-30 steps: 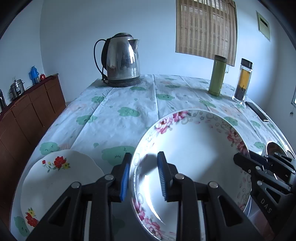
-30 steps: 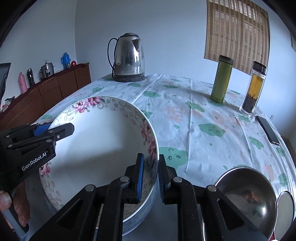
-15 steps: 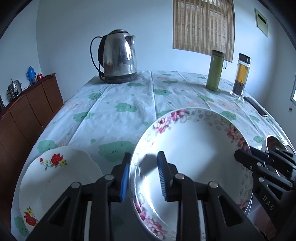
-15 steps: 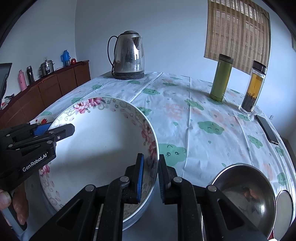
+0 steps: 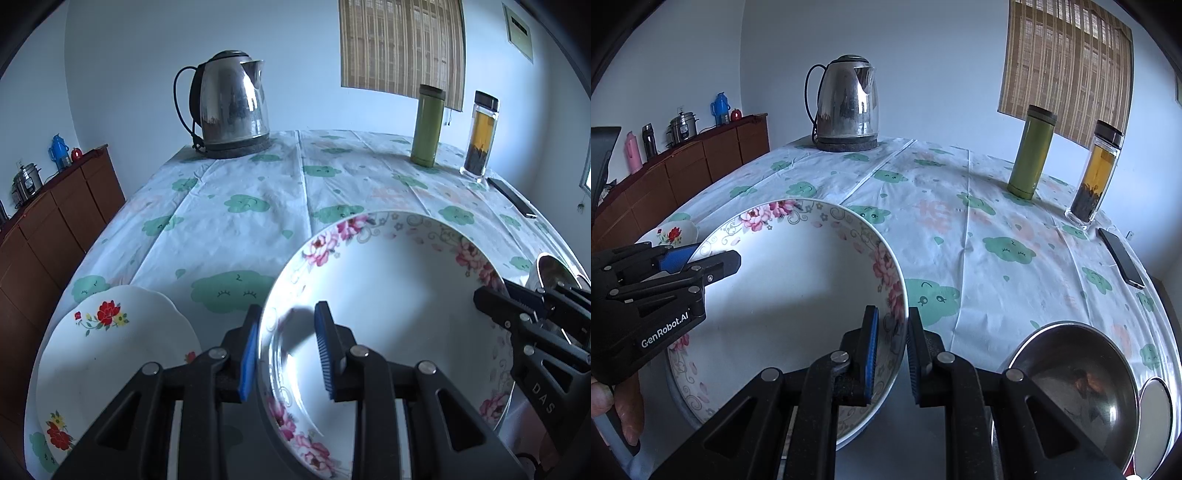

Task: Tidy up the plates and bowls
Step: 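Lower the pink-floral bowl with both grippers onto the blue-patterned bowl, then open both grippers and release the pink-floral bowl's rim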

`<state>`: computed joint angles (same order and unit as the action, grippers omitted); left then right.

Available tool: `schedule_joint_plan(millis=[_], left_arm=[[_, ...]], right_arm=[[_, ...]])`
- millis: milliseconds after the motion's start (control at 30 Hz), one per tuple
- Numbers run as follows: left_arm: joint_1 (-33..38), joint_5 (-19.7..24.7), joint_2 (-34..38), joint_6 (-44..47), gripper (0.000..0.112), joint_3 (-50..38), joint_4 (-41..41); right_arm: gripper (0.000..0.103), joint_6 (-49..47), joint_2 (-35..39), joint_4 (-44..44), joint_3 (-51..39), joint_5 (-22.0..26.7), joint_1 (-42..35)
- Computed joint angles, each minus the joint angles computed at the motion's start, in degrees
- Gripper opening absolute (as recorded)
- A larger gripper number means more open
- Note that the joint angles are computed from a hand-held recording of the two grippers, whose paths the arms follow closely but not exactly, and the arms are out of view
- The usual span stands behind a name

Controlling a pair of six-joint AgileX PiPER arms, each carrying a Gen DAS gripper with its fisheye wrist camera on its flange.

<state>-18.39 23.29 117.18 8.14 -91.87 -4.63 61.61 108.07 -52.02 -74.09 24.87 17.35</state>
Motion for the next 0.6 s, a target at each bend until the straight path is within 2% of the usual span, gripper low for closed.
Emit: schedule_joint_plan(millis=[467, 600], left_arm=[[-0.2, -0.1, 0.4, -1.4, 0.027, -0.1, 1.9], [-1.0, -0.8, 0.3, -5.1, 0.026, 0.4, 6.8]], right_arm=[[0.016, -1.5, 0.4, 1.1, -0.5, 0.4, 0.0], [0.017, -0.7, 0.6, -0.3, -0.7, 1.3, 0.5]])
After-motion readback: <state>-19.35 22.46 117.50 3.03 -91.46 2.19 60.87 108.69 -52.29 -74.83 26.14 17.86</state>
